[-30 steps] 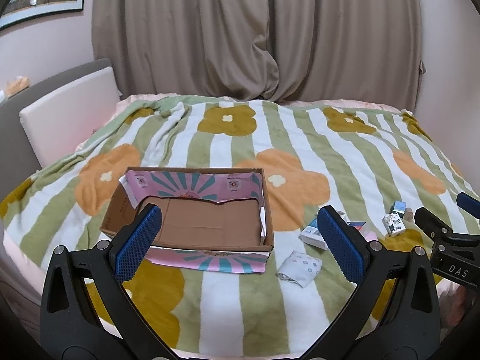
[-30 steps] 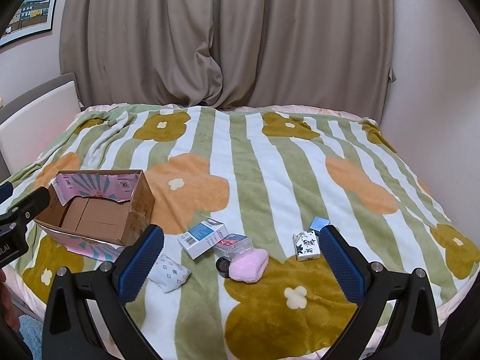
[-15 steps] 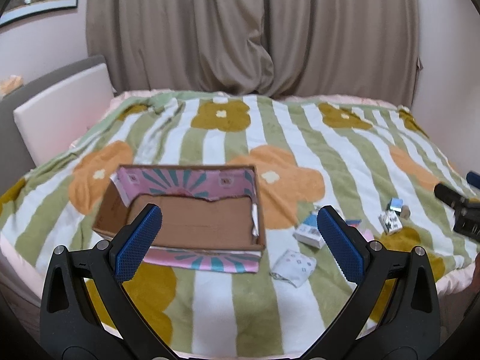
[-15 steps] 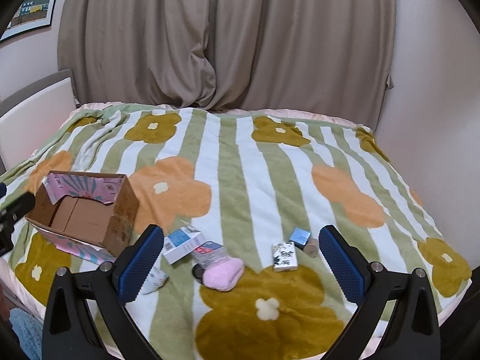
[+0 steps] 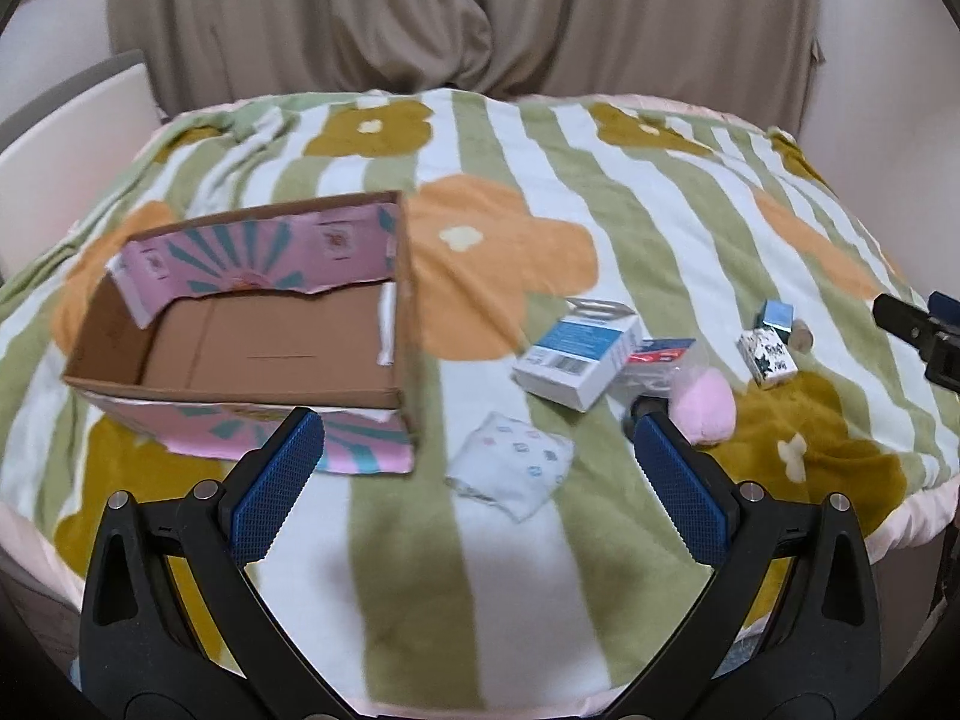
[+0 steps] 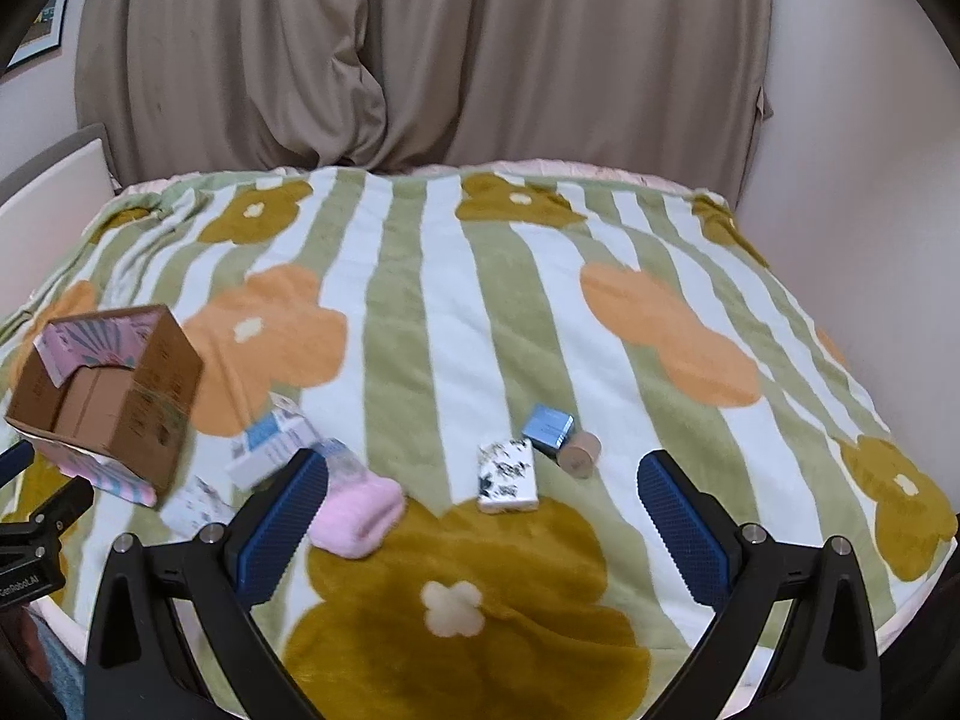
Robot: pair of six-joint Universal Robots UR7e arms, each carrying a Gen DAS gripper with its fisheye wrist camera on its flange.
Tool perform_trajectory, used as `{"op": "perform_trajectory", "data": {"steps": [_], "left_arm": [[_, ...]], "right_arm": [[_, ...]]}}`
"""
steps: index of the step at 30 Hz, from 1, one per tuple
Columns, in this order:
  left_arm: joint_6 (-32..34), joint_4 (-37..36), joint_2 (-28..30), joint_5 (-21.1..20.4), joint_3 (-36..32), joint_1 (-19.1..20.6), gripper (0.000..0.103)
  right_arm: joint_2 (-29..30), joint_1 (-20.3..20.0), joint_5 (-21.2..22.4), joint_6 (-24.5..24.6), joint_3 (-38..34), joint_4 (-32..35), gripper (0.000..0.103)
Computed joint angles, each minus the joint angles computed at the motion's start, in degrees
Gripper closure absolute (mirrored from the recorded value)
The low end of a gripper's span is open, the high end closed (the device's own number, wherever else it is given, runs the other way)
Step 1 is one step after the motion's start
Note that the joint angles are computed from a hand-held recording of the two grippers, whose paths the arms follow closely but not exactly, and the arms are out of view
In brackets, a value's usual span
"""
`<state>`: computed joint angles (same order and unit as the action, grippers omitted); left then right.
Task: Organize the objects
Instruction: 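Grasp the white-blue Super Deer box with the left gripper while the right grasps the white tissue pack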
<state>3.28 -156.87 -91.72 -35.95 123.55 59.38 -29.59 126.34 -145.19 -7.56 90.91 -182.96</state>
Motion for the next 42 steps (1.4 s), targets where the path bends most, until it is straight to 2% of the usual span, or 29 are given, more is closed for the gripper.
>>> {"op": "perform_trajectory", "data": {"steps": [7,14,20,25,31,34,39,42], "left_arm": [[2.76,-1.15,7.23,-3.82,-4.1,1.67,0.0],[5.43,1.04,13.43,-7.83,-10.13,3.72,0.0],[5.17,9.45,18.15,-12.33,-18.5,6.94,0.001],[2.26,21.58,22.38,-19.65,-27.51,10.63,0.005],[2.01,31.95,26.12,-22.7,-34.32,13.05,0.008],[2.23,35.95,27.81,-23.61,-37.21,14.06,0.014],[2.35,39.83,29.87,-24.16,-40.31,15.45,0.02],[1.55,41.18,30.59,-26.78,-42.02,16.65,0.02]], "right_arm": [[0.23,-3.52,1.02,-0.06,1.57,-0.54,0.0],[1.57,-6.16,1.97,-0.76,0.51,0.04,0.0],[2.91,-7.68,2.56,-1.57,-1.1,1.78,0.001],[4.29,-8.72,2.75,-2.76,-2.96,3.03,0.001],[5.17,-9.59,2.98,-5.3,-4.43,4.63,0.006],[5.21,-10.24,4.23,-5.37,-4.99,6.4,0.011],[6.33,-10.77,4.26,-6.14,-6.84,9.31,0.019],[6.81,-11.07,4.49,-6.48,-7.45,10.06,0.023]]}}
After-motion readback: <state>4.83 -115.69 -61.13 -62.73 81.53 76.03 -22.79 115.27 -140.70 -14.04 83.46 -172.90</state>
